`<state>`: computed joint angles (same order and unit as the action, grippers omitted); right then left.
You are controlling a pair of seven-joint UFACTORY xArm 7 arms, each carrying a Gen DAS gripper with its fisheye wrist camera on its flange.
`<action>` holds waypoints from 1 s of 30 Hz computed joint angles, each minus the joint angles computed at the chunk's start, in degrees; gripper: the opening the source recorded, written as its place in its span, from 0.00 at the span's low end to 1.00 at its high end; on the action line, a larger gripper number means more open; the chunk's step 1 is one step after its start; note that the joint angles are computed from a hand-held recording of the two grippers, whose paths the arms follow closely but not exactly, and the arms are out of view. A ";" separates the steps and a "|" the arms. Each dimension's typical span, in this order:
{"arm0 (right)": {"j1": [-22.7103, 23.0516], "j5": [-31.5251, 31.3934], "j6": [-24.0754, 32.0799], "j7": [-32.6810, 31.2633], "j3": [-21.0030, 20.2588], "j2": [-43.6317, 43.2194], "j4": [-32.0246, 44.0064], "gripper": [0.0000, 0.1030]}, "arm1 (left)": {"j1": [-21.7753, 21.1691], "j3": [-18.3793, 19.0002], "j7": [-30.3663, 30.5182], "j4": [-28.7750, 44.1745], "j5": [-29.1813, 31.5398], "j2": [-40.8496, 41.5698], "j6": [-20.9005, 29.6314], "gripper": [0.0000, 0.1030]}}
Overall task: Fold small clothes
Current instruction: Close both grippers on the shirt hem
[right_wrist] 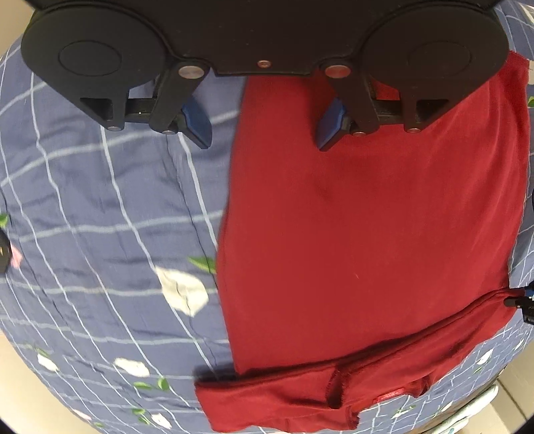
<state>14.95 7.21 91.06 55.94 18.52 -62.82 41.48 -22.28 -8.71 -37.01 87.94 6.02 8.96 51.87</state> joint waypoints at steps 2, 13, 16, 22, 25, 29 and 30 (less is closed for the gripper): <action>-0.21 0.59 0.52 1.42 0.36 -0.80 0.05 0.70 | 0.42 -0.29 0.08 -2.73 -2.70 -2.88 0.30 0.52; -0.98 4.99 -0.14 9.56 1.29 -4.40 0.01 0.86 | 0.58 -1.99 4.85 -24.17 -14.85 -26.46 11.06 0.88; -0.73 7.40 -1.23 12.64 1.34 -6.16 -1.01 0.89 | 0.71 -2.03 3.10 -26.61 -17.71 -29.60 16.81 0.94; 0.84 10.90 -0.63 18.24 2.78 -9.42 -2.63 0.94 | -0.96 -0.55 7.72 -30.08 -24.84 -33.52 21.47 0.91; 1.25 10.55 -1.12 19.20 3.50 -10.31 -2.96 0.84 | -1.71 0.18 12.03 -30.29 -28.36 -33.81 23.44 0.78; 0.09 11.66 -2.04 24.47 3.58 -14.19 -3.78 0.55 | -1.52 -0.52 13.58 -29.00 -29.54 -33.81 26.41 0.34; -0.36 12.05 -1.65 25.94 3.66 -14.42 -3.42 0.41 | -1.39 -0.96 13.61 -28.23 -28.86 -33.76 27.10 0.15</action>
